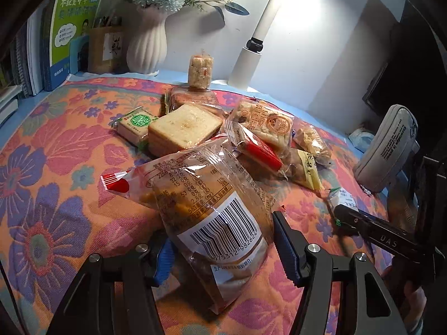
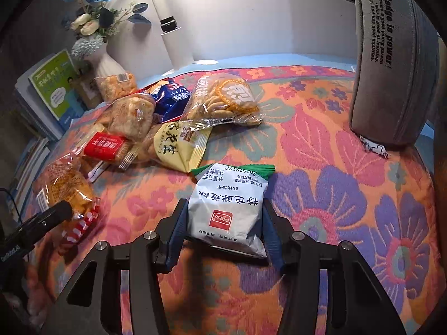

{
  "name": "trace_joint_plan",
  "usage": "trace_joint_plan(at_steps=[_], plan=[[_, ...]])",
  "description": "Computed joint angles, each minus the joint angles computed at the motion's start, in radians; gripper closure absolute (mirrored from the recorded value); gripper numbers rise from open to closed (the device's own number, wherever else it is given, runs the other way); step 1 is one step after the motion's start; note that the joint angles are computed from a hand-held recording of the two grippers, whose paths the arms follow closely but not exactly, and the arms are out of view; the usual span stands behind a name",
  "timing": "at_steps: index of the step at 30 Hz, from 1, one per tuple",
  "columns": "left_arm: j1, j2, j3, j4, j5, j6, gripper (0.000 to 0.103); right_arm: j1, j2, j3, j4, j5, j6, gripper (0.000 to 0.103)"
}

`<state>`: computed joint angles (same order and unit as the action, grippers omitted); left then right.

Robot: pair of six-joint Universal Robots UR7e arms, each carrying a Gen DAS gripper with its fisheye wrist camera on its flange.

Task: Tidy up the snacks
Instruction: 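Return to the pile and grasp the white-and-green biscuit bag with the right tool, then grasp the clear bread bag with the left tool while the right tool holds the biscuit bag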

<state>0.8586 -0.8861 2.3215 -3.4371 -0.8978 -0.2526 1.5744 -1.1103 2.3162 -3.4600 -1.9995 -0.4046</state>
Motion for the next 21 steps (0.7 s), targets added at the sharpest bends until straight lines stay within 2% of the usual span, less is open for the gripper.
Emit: trace_joint_plan(at_steps=[5, 7, 11, 12, 14, 16, 18, 21], plan=[[-0.026, -0.009, 0.046, -0.04, 0.014, 0.005, 0.043, -0.012, -0.066, 0.073, 0.037, 0.048, -0.049, 0.054], [-0.033, -0.011, 0.055, -0.043, 0.008, 0.003, 0.043, -0.018, -0.092, 0.101, 0.059, 0.065, -0.102, 0.054], [-0.048, -0.014, 0.071, -0.056, 0.0, 0.005, 0.043, -0.011, -0.111, 0.146, 0.04, 0.037, -0.193, 0.049], [-0.048, -0.015, 0.072, -0.055, -0.006, 0.007, 0.043, -0.012, -0.121, 0.154, 0.039, 0.034, -0.189, 0.047], [-0.053, -0.015, 0.077, -0.058, -0.012, 0.01, 0.043, -0.024, -0.156, 0.163, 0.076, 0.053, -0.148, 0.032], [-0.059, -0.012, 0.079, -0.057, -0.01, 0.011, 0.043, -0.041, -0.194, 0.166, 0.126, 0.097, -0.089, 0.027], [-0.062, -0.008, 0.079, -0.056, -0.013, 0.016, 0.043, -0.053, -0.208, 0.161, 0.167, 0.135, -0.033, 0.027], [-0.07, -0.002, 0.081, -0.056, -0.012, 0.021, 0.043, -0.016, -0.138, 0.148, 0.083, 0.061, 0.006, 0.027]])
